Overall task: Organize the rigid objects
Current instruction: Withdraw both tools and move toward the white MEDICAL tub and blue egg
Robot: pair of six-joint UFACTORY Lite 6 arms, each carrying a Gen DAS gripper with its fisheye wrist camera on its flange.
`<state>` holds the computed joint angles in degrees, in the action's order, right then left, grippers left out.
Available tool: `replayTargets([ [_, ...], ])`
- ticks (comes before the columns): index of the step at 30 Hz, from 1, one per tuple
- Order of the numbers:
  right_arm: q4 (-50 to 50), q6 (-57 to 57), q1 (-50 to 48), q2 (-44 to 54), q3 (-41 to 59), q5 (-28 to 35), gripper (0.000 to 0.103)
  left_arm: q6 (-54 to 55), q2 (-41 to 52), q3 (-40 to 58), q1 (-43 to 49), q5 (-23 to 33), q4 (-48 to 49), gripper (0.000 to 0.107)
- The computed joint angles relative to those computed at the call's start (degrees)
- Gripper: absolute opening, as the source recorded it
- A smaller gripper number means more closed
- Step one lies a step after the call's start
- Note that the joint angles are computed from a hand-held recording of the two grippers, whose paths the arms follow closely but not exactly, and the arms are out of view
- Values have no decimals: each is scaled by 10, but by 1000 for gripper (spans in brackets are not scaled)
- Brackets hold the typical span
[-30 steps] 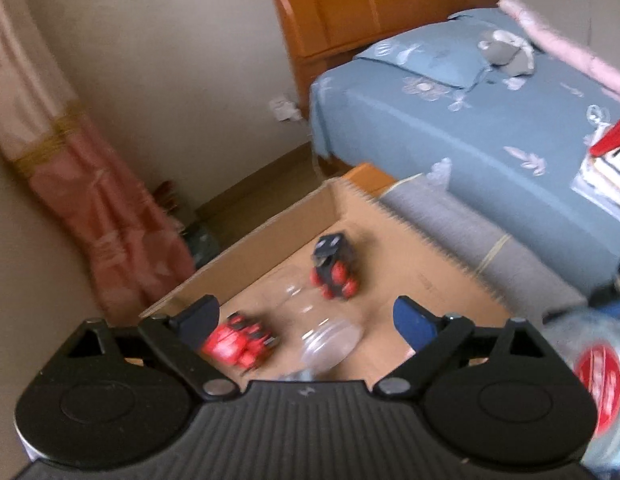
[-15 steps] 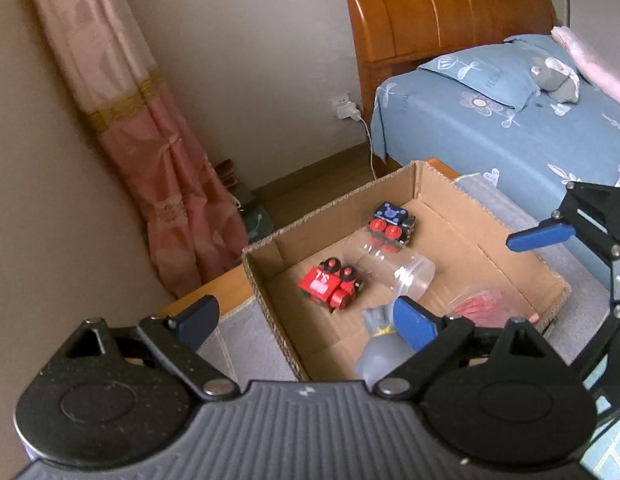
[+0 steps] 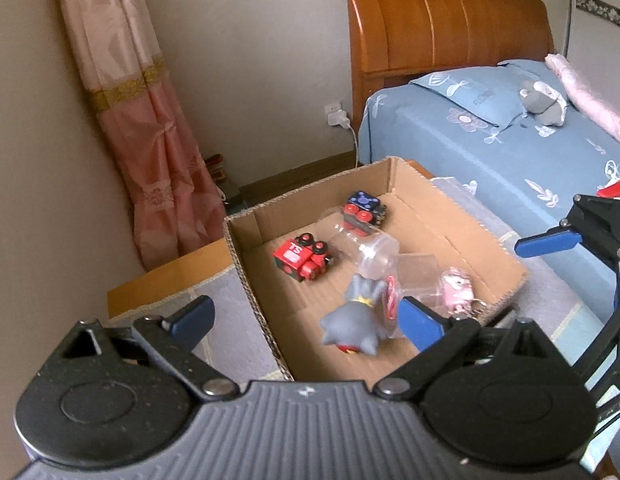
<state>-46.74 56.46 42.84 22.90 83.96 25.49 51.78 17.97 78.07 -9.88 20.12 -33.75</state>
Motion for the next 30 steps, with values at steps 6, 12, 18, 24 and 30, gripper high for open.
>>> replayTargets([
  [6,-62,108,36,-43,-57,42,103,70,-85,-105,-7,-26,-76,101],
  [12,-137,252,80,-77,-144,65,103,225,-184,-238,-14,-52,-243,102],
  [18,-212,422,118,-93,-235,76,103,411,-252,-366,-22,-63,-445,102],
  [24,-259,580,131,-72,-293,58,103,613,-281,-466,-43,-63,-643,102],
  [30,-192,557,130,-20,-273,68,103,728,-296,-537,-61,-61,-755,102],
])
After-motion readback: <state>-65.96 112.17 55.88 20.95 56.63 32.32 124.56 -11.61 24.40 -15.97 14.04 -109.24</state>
